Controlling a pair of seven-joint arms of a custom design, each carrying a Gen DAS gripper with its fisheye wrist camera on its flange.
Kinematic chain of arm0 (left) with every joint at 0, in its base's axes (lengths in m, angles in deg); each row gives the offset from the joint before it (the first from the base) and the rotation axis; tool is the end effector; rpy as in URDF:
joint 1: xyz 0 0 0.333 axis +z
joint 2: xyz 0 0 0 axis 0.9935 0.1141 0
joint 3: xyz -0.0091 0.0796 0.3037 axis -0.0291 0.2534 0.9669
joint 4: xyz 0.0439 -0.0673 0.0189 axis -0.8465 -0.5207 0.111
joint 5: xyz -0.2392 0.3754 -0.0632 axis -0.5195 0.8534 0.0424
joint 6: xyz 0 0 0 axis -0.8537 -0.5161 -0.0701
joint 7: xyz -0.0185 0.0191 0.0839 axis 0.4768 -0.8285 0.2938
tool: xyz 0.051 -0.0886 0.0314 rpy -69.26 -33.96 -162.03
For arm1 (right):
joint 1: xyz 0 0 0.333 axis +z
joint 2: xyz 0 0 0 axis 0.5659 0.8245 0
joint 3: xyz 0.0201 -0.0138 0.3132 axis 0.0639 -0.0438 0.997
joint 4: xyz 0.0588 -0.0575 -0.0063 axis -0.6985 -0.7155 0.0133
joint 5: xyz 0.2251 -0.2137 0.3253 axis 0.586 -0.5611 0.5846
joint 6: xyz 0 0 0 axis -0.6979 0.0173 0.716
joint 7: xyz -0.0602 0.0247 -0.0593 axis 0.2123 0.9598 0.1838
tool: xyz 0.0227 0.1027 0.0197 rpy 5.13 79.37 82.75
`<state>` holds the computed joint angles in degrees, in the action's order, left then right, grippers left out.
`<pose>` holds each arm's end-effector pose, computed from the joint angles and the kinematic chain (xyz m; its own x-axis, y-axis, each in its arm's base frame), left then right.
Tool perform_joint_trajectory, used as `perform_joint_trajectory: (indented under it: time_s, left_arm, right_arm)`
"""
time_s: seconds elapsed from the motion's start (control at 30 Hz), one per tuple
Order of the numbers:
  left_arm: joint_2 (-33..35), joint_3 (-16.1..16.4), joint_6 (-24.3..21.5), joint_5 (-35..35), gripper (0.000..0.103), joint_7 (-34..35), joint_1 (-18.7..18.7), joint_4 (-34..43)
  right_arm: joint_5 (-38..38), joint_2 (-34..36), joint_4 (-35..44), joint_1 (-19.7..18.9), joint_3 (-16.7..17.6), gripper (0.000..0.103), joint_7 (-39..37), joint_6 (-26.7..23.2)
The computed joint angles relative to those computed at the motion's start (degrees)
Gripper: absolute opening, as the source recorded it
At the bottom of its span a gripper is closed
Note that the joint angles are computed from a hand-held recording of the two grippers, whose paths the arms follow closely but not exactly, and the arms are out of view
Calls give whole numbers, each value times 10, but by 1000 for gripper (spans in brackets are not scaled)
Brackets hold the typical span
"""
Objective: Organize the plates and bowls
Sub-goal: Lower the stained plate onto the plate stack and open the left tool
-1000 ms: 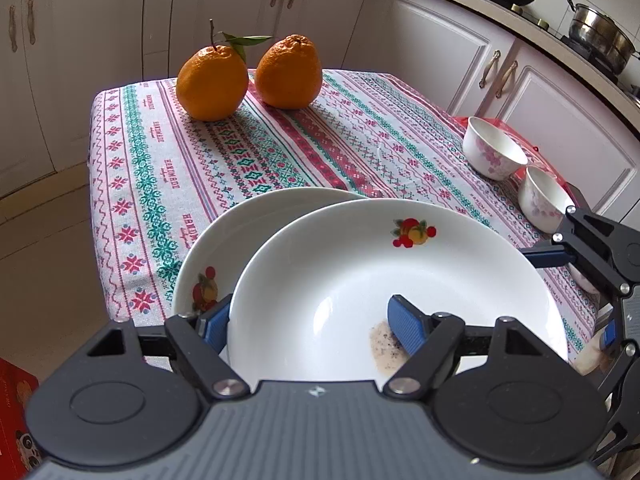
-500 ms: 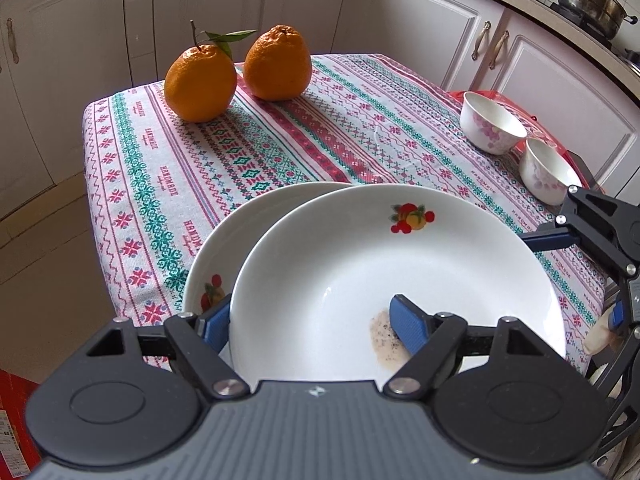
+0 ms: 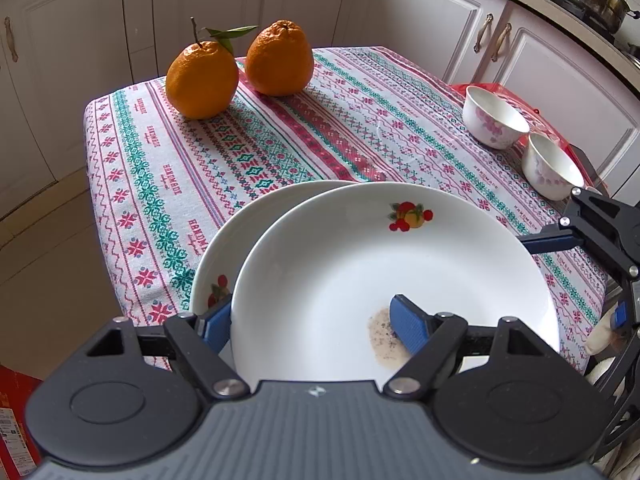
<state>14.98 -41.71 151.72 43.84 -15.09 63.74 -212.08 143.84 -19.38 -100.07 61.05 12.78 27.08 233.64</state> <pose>0.4355 -0.3601 0.3239 -0.2529 -0.9559 0.1494 -0.8231 0.1315 -0.5524 0.4299 0.1856 0.3171 0.8674 -0.4868 0.1029 -0.2822 -0.6517 -0.7040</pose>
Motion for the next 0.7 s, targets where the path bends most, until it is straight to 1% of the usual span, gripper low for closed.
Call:
perform_joint_trajectory:
  time_s: [0.17, 0.33, 0.37, 0.47, 0.57, 0.7]
  left_arm:
    - [0, -2, -14, -31, 81, 30, -2, 4]
    - [-1, -5, -43, -69, 82, 73, -7, 13]
    - [-1, -5, -48, -71, 83, 77, -7, 15]
    - [-5, -5, -59, -47, 89, 68, -8, 21]
    - [-5, -6, -66, -47, 89, 72, -8, 23]
    - [-5, -6, -65, -30, 89, 55, -8, 23]
  right_arm:
    - [1, -3, -1, -1, -3, 102, -2, -8]
    - [11, -5, -3, -4, -5, 102, -13, -17]
    - [15, -5, -3, -5, -6, 102, -17, -19]
    - [20, -7, -3, -7, -5, 102, -22, -25]
    - [27, -7, -3, -8, -4, 102, -30, -26]
    - [31, -5, -1, -10, -4, 102, -36, -30]
